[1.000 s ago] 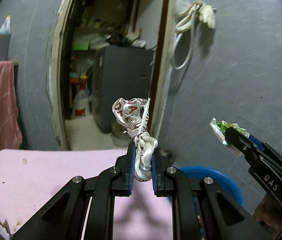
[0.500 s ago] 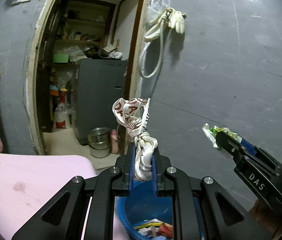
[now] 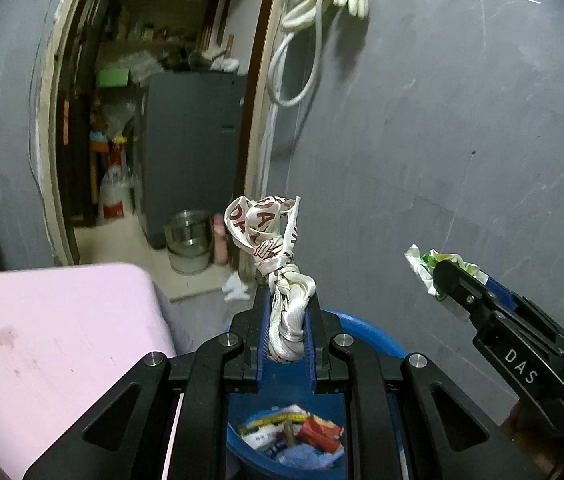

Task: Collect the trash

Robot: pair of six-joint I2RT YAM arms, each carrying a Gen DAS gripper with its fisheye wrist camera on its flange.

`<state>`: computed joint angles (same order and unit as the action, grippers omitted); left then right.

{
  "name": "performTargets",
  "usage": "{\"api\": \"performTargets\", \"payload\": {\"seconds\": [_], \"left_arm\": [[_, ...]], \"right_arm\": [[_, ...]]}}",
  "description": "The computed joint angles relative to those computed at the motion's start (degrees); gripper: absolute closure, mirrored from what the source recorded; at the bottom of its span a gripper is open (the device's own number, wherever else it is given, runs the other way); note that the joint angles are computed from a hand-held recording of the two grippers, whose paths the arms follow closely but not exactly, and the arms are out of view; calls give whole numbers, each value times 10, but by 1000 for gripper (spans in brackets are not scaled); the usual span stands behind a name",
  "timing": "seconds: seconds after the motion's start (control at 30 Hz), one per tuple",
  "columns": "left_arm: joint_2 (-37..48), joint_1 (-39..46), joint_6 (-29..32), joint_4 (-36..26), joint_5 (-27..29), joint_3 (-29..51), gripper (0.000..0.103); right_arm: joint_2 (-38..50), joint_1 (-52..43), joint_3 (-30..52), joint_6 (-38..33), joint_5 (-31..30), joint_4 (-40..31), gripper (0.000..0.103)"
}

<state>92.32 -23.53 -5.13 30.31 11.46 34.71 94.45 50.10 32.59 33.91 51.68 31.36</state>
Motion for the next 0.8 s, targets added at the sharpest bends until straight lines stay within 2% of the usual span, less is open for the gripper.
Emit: {"api": "performTargets", "payload": {"seconds": [0.07,0.2,0.3,0.5,0.8], "left_arm": [[10,-2,-2,-13,3,8,89],[31,10,-6,-35,27,26,85],[36,17,-8,-43,38,31,78],[36,24,-10,-53,45,35,70],[25,36,-11,-44,54,26,62]], "right_arm": [[1,-5,4,10,-13,-13,66],[3,-8,11,23,-30,-35,58],[3,-9,14,26,-34,-41,52],[3,-11,19,29,-35,-46,47],[-1,-10,16,29,-28,-35,31]]}}
